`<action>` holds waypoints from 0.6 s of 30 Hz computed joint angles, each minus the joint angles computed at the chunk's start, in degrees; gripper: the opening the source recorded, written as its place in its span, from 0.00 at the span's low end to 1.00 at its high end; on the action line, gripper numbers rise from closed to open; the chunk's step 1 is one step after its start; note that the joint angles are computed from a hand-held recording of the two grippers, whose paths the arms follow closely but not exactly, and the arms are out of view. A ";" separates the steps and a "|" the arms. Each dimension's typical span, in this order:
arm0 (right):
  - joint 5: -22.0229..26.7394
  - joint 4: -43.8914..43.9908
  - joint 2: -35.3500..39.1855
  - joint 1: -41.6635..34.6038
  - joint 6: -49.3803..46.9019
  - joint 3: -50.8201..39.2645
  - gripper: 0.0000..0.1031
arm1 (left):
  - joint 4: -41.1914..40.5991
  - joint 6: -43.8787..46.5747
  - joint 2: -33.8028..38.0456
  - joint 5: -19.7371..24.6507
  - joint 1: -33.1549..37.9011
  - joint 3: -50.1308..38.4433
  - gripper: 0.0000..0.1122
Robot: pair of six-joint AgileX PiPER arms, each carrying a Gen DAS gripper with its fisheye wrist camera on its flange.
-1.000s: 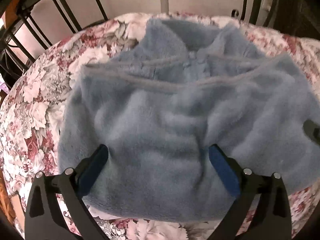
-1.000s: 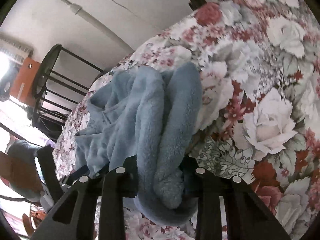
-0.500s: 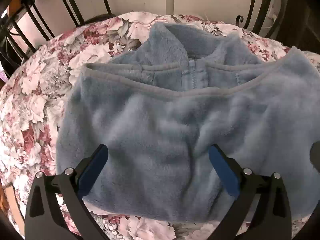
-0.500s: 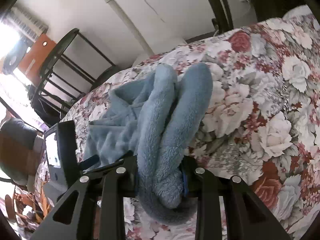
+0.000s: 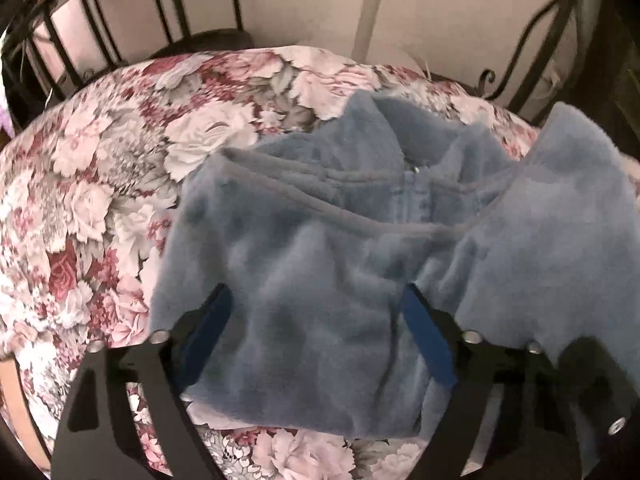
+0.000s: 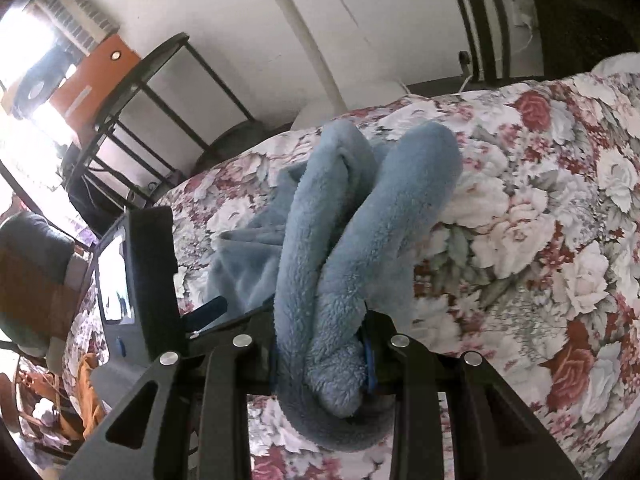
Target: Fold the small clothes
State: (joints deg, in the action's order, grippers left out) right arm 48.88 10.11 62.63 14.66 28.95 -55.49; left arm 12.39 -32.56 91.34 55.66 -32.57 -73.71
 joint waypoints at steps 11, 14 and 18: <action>-0.29 -10.59 5.52 13.40 15.50 -7.36 0.30 | -6.71 7.03 -5.80 0.02 10.24 2.53 0.60; -0.93 -12.15 7.79 16.17 17.53 -9.32 0.30 | -8.14 8.96 -6.96 -0.09 13.36 3.19 0.60; -3.08 -11.26 10.97 18.21 18.09 -10.10 0.30 | -9.97 11.87 -7.35 0.13 18.19 3.34 0.57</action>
State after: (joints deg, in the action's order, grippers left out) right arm 45.80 -1.15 73.60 32.87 47.04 -65.59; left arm 2.42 -20.69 83.99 55.79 -14.38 -70.37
